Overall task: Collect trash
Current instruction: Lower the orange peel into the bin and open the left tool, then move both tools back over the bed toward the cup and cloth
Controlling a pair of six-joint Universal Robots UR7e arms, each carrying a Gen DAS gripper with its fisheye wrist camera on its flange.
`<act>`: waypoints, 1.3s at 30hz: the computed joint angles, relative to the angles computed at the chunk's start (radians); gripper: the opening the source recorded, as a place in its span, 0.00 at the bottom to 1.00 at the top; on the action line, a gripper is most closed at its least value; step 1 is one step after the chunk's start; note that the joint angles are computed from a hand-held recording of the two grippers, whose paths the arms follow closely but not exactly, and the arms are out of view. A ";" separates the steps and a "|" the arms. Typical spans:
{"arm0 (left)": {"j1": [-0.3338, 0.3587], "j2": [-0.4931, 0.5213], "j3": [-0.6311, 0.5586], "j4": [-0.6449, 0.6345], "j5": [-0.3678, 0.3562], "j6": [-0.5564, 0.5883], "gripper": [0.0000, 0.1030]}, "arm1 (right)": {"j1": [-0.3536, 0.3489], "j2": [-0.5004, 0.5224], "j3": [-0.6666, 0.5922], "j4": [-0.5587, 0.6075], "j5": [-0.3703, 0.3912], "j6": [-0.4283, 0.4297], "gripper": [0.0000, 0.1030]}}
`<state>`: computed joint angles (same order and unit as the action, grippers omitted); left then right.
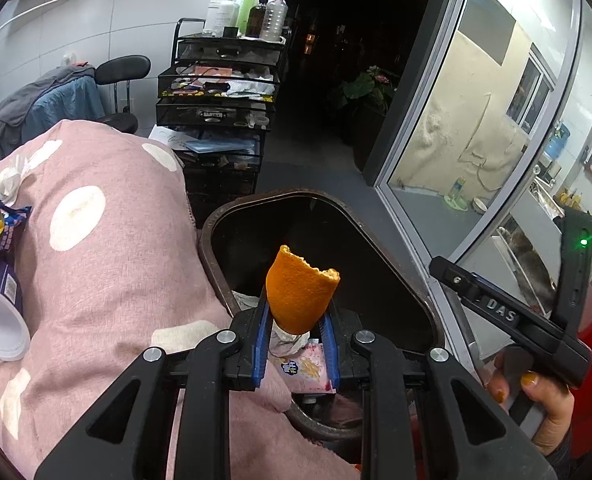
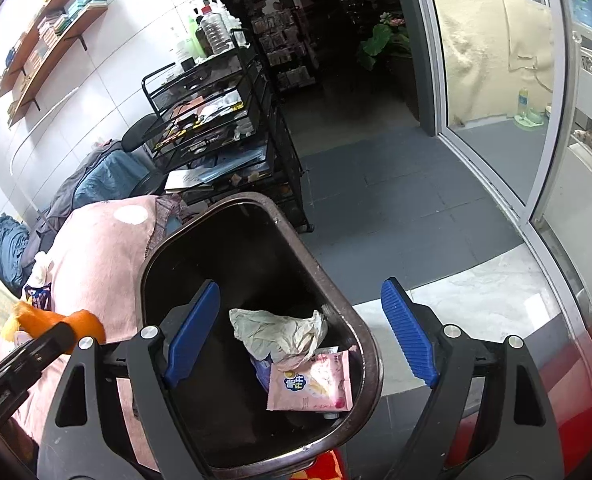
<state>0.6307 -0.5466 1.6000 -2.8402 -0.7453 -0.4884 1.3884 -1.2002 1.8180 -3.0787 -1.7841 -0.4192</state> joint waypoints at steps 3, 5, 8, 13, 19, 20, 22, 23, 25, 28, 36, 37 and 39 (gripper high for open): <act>0.010 0.015 -0.030 0.044 0.001 0.000 0.22 | -0.002 0.002 -0.005 0.000 -0.006 0.000 0.80; 0.017 0.021 -0.046 0.080 0.005 -0.007 0.22 | -0.004 0.003 -0.008 0.003 -0.011 0.004 0.80; 0.025 0.026 -0.059 0.108 -0.001 -0.010 0.28 | -0.005 0.005 -0.013 0.007 -0.018 0.008 0.80; 0.012 0.031 -0.056 0.089 0.034 0.016 0.77 | -0.006 0.007 -0.012 -0.009 -0.027 0.018 0.87; 0.000 0.034 -0.045 0.053 0.063 0.028 0.87 | -0.011 0.010 -0.016 -0.016 -0.031 0.024 0.91; -0.003 0.033 -0.040 0.039 0.066 0.034 0.88 | -0.010 0.011 -0.016 -0.017 -0.031 0.025 0.91; -0.016 0.024 -0.017 -0.003 0.085 0.047 0.90 | -0.011 0.009 -0.014 -0.015 -0.026 0.022 0.91; -0.022 0.025 -0.013 -0.022 0.096 0.055 0.91 | -0.012 0.008 -0.013 -0.014 -0.021 0.020 0.91; -0.039 0.017 0.012 -0.069 0.122 0.072 0.93 | -0.011 0.005 -0.007 -0.018 -0.012 0.009 0.91; -0.065 -0.002 0.056 -0.138 0.163 0.092 0.95 | -0.007 0.004 0.004 -0.027 0.002 -0.010 0.91; -0.110 -0.070 0.175 -0.216 0.251 0.061 0.95 | 0.011 -0.006 0.044 -0.061 0.050 -0.055 0.91; -0.114 -0.082 0.193 -0.219 0.262 0.049 0.95 | 0.014 -0.008 0.050 -0.062 0.056 -0.059 0.91; -0.123 -0.102 0.226 -0.214 0.296 0.019 0.95 | 0.019 -0.016 0.063 -0.055 0.064 -0.067 0.91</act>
